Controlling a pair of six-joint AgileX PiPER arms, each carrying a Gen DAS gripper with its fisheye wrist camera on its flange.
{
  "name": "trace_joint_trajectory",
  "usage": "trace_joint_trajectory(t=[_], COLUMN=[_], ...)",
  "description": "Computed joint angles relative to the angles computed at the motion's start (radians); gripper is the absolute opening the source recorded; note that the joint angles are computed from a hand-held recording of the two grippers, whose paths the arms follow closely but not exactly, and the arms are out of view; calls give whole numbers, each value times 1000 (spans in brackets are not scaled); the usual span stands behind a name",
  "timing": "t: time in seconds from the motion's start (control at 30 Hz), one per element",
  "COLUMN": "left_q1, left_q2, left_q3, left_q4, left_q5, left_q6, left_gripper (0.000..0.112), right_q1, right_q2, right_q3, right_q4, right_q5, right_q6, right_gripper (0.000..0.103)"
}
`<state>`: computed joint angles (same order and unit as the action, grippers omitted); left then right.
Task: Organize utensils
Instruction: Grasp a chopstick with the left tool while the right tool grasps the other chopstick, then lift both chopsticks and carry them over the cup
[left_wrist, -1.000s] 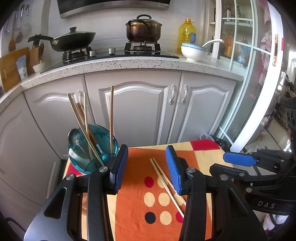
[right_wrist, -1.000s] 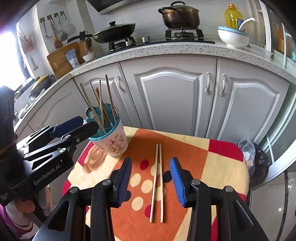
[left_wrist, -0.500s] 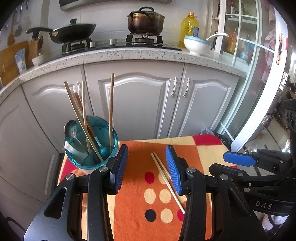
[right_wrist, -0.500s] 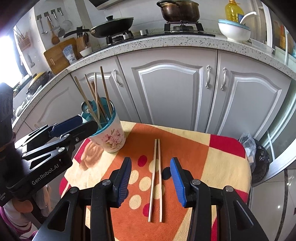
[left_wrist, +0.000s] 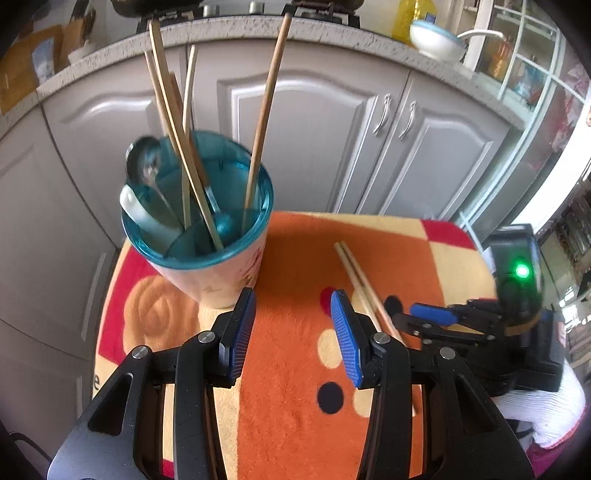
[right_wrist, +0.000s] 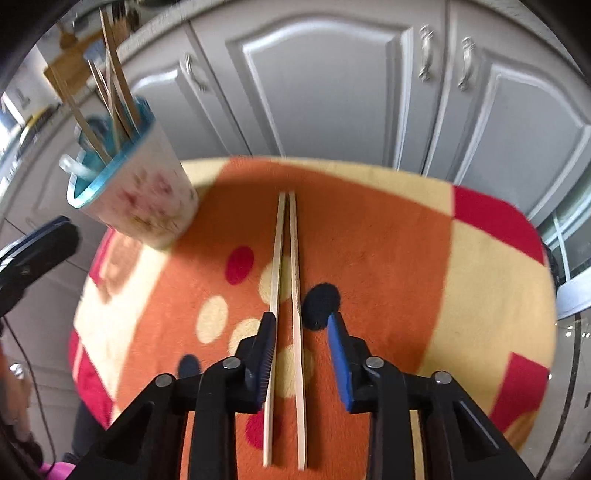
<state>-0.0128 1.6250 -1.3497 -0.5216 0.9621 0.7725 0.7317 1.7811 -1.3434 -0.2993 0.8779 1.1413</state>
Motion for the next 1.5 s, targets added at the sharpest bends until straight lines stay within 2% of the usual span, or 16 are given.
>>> trace_joint_trajectory(t=[0.17,0.23,0.3,0.4,0.57,0.63,0.8,1.0,1.07,1.1,1.13,1.17,1.2,1.23,1.33,1.5], left_q1=[-36,-59,-85,-126,-210,-242,-302,-342,-353,-357,-353,-346,-331,-316,-291,-200], left_q2=[33,48,72,115,214,246,343,421,422,429,430,441,455,452,379,246], left_q3=[-4,-5,-18,-44,-121,-145,-232,-309,-299,-309,-312,-334,-365,-375,-318,-263], left_q4=[25,37,48,45,86,120,209,253,263,266,249,224,187,162,116,-21], left_q5=[-15,-22,-20,-12,-1,-20,-45,-37,-68,-61,-58,-28,26,56,43,117], left_q6=[-17,-34,-56,-83,-180,-226,-342,-398,-401,-402,-388,-372,-359,-350,-289,-141], left_gripper=[41,41,41,41,41,41,41,41,41,38,28,9,6,5,4,4], right_q1=[-29,-22,-32,-34,-73,-101,-192,-255,-254,-261,-269,-280,-283,-281,-264,-195], right_q2=[80,72,38,-29,-166,-203,-172,-33,-21,-15,-13,-17,-12,-13,-74,-219], right_q3=[-34,-10,35,122,294,316,253,137,122,111,110,119,114,111,140,189], right_q4=[53,19,28,7,27,20,67,142,130,134,141,162,173,172,154,81], right_q5=[4,1,-24,-18,-118,-148,-142,-133,-134,-127,-131,-147,-149,-144,-154,-151], right_q6=[-103,-74,-61,-12,46,48,-99,-265,-269,-284,-298,-318,-327,-328,-298,-186], right_gripper=[19,10,6,6,7,14,16,16,11,6,6,6,6,6,5,5])
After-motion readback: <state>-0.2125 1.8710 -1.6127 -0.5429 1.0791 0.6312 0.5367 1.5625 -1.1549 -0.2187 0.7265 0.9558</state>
